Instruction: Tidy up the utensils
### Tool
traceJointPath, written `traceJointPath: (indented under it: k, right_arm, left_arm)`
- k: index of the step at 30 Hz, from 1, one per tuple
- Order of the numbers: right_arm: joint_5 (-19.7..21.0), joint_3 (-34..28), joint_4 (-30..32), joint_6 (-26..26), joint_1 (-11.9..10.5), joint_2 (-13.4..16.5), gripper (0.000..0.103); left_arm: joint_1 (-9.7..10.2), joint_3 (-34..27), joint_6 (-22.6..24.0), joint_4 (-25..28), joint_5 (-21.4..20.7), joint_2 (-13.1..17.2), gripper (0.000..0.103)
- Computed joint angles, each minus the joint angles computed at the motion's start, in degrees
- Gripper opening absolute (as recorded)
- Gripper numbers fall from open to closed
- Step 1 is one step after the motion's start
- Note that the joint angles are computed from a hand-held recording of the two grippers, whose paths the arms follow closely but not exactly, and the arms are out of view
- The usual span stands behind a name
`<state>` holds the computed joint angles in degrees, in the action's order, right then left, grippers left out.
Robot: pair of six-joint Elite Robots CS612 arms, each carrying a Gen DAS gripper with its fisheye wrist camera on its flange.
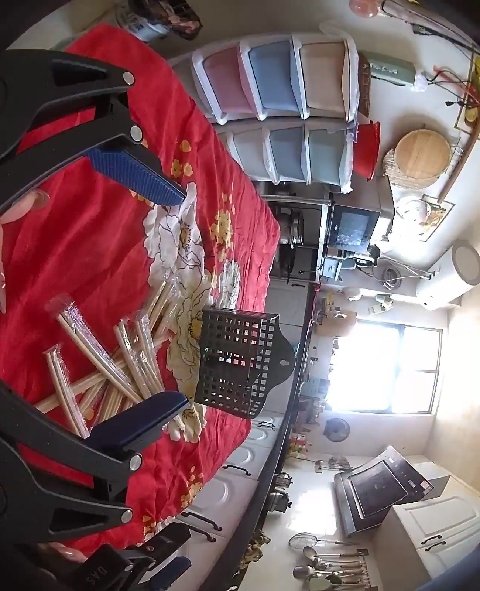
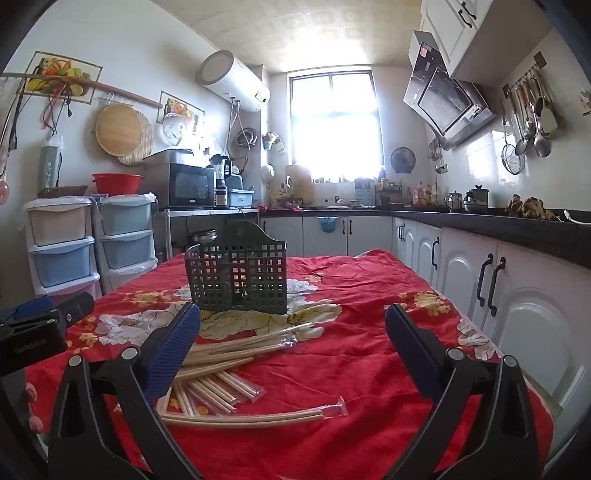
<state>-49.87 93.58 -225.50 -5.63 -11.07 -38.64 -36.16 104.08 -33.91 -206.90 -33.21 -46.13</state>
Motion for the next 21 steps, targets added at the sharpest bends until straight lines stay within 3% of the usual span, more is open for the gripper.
traceJointPath:
  k: [21]
  right_arm:
    - [0.11,0.59,1.30,-0.96,-0.01,-0.53,0.097]
  left_arm:
    - [0.17,0.40,-0.07,0.01,0.34,-0.12,0.093]
